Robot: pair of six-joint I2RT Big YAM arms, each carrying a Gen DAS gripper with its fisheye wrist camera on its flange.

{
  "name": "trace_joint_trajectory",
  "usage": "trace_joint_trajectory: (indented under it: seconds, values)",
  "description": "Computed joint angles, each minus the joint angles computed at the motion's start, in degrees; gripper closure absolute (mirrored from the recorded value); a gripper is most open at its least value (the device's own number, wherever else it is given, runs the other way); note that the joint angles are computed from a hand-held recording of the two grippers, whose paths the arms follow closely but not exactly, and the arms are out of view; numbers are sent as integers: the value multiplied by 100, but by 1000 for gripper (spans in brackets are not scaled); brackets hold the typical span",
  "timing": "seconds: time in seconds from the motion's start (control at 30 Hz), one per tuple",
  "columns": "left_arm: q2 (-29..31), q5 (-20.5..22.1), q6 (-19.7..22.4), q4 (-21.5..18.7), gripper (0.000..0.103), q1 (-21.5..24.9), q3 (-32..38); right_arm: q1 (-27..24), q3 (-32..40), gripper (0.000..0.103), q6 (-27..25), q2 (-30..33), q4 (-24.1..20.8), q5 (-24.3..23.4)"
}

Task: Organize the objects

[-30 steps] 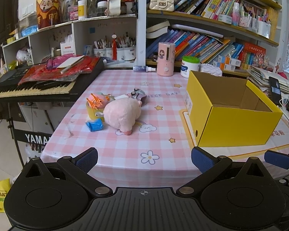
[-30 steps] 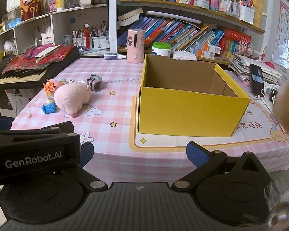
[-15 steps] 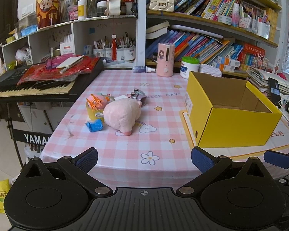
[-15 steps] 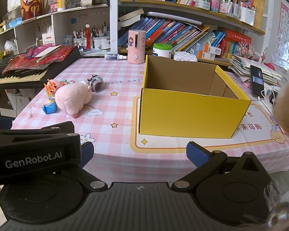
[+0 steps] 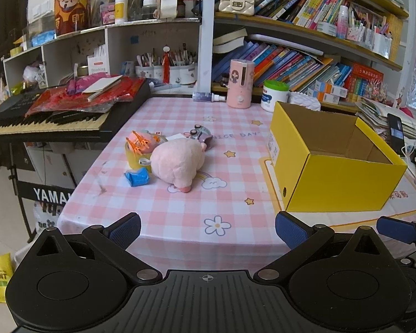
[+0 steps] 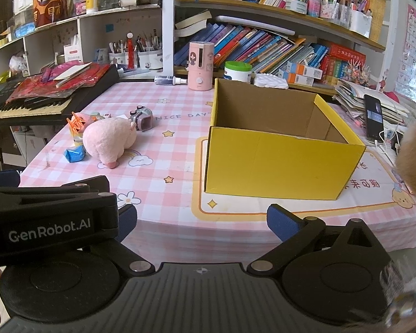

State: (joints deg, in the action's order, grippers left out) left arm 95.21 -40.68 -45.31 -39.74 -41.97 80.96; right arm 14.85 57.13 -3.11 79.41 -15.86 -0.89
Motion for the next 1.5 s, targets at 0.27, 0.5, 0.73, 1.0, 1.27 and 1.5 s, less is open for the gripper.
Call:
trace_joint_trajectory:
  seconds: [0.27, 0.5, 0.73, 1.0, 1.27, 1.5]
  values:
    - [-46, 62, 79, 176, 0, 45, -74, 19, -7, 2, -19, 9, 86, 2]
    - [-80, 0, 149, 269, 0, 54, -127, 58, -11, 2, -57, 2, 177, 66]
    - [-175, -56, 260, 408, 0, 62, -248, 98, -45, 2, -44, -31, 242, 96]
    - [-471, -107, 286, 636, 0, 126, -648, 200, -52, 2, -106, -61, 265, 23]
    - [-685, -259, -249, 433, 0, 214, -920, 405, -7, 2, -375, 19, 376, -184]
    - [-727, -377, -676, 246, 1, 324, -1011, 540, 106, 2, -656, 223, 560, -402]
